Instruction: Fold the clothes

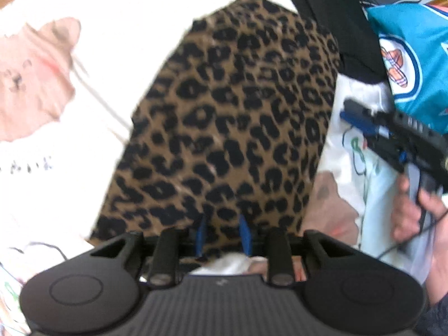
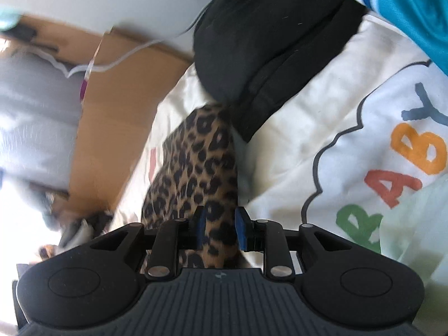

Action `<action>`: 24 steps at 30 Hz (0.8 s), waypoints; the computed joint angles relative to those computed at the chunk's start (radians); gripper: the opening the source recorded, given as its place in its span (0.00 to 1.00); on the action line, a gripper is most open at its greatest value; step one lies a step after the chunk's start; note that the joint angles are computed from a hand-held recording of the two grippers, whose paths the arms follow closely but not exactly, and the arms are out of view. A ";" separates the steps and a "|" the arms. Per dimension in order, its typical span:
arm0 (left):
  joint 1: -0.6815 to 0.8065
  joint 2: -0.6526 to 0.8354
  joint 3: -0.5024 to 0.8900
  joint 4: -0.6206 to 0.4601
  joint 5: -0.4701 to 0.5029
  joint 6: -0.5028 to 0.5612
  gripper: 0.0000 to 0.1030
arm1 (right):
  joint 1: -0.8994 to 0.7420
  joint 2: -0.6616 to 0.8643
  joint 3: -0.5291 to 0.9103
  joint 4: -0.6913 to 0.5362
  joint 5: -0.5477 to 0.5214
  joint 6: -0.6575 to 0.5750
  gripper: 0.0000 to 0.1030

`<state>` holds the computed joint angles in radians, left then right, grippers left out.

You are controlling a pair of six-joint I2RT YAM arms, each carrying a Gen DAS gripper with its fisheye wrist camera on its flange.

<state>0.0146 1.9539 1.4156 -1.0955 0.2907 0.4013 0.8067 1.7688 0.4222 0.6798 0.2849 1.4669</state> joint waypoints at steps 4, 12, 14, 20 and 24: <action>-0.016 0.015 0.052 0.026 -0.009 -0.017 0.45 | 0.033 -0.002 0.027 -0.075 0.004 0.012 0.41; -0.058 0.100 0.176 0.133 -0.066 -0.079 0.54 | 0.087 0.026 0.047 -0.077 0.008 0.055 0.41; -0.070 0.130 0.216 0.138 -0.065 -0.086 0.55 | 0.092 0.043 0.057 -0.076 0.002 0.065 0.41; -0.102 0.186 0.299 0.164 -0.089 -0.048 0.66 | 0.099 0.088 0.073 -0.033 -0.013 0.065 0.41; -0.104 0.223 0.323 0.197 -0.104 -0.052 0.66 | 0.076 0.116 0.072 0.030 -0.052 0.078 0.37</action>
